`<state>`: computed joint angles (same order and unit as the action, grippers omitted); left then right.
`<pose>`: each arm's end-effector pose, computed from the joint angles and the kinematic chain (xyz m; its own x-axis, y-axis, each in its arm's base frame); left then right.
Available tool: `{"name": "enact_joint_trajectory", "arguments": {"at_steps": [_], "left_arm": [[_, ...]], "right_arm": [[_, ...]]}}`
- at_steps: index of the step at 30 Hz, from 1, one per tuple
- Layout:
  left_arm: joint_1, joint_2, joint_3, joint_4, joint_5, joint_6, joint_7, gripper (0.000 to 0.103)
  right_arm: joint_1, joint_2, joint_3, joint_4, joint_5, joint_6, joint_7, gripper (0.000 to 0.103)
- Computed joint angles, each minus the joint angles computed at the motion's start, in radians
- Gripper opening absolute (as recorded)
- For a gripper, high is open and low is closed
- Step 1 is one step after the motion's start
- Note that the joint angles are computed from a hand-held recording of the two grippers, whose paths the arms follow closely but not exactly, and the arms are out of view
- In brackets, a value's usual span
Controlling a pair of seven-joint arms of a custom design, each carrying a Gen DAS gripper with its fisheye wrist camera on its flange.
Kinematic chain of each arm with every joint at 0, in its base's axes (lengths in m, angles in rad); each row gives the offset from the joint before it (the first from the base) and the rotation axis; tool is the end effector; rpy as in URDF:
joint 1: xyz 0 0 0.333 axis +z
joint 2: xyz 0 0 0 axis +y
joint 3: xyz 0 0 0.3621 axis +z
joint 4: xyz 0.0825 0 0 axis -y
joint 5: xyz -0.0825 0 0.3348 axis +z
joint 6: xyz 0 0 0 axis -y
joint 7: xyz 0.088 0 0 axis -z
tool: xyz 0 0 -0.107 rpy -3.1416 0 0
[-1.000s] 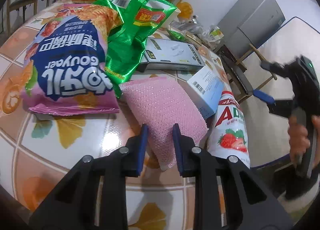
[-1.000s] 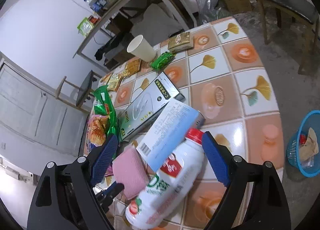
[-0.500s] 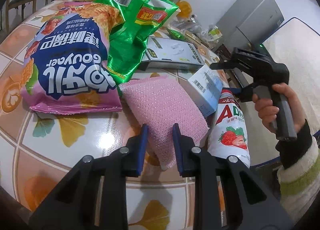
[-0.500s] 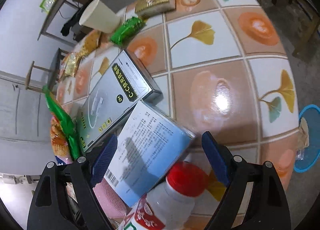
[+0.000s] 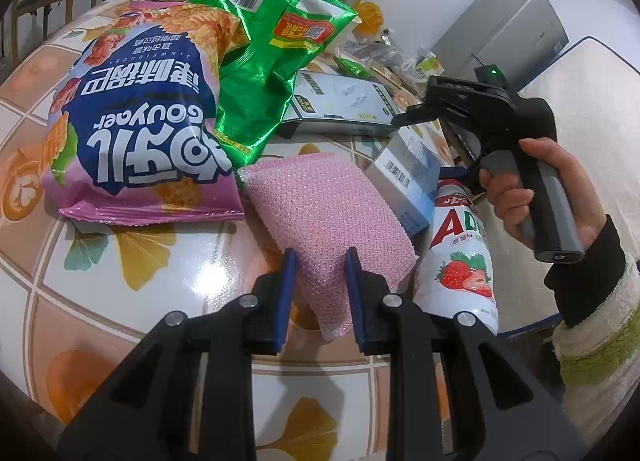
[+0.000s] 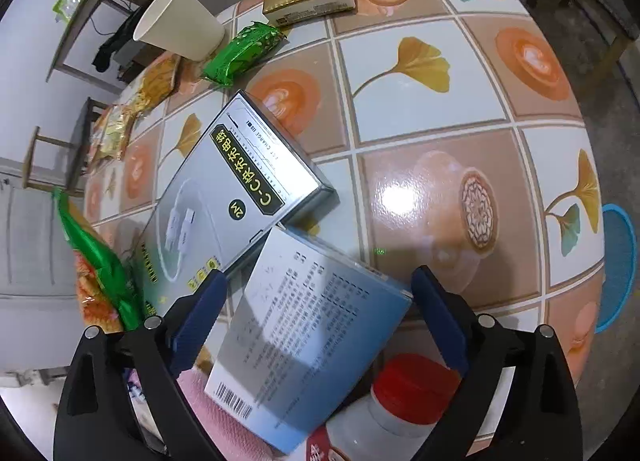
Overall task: Collect trash
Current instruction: 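Grasp the pink sponge with the left tool while the right tool grasps the blue-white box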
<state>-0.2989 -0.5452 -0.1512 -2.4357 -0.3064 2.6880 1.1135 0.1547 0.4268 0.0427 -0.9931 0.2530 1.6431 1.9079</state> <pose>0.3266 -0.1652 0.6433 0.0325 -0.8687 0.4942 -0.7831 -0.3294 -0.5275 0.6366 0.1442 0.6793 -0.1081 -0.9405 -0.3221 -0.9809 0.1536 -0.1192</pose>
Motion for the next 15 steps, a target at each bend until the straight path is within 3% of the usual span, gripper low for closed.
{"name": "enact_joint_trajectory", "arguments": {"at_steps": [6, 15], "left_arm": [[0.004, -0.008, -0.006, -0.007, 0.009, 0.007, -0.007, 0.022], [0.004, -0.026, -0.012, -0.014, 0.03, 0.022, -0.019, 0.019]], "right_arm": [[0.059, -0.029, -0.016, -0.058, -0.121, 0.064, -0.01, 0.091], [0.057, -0.076, -0.017, -0.141, -0.142, 0.128, -0.029, 0.084]]}}
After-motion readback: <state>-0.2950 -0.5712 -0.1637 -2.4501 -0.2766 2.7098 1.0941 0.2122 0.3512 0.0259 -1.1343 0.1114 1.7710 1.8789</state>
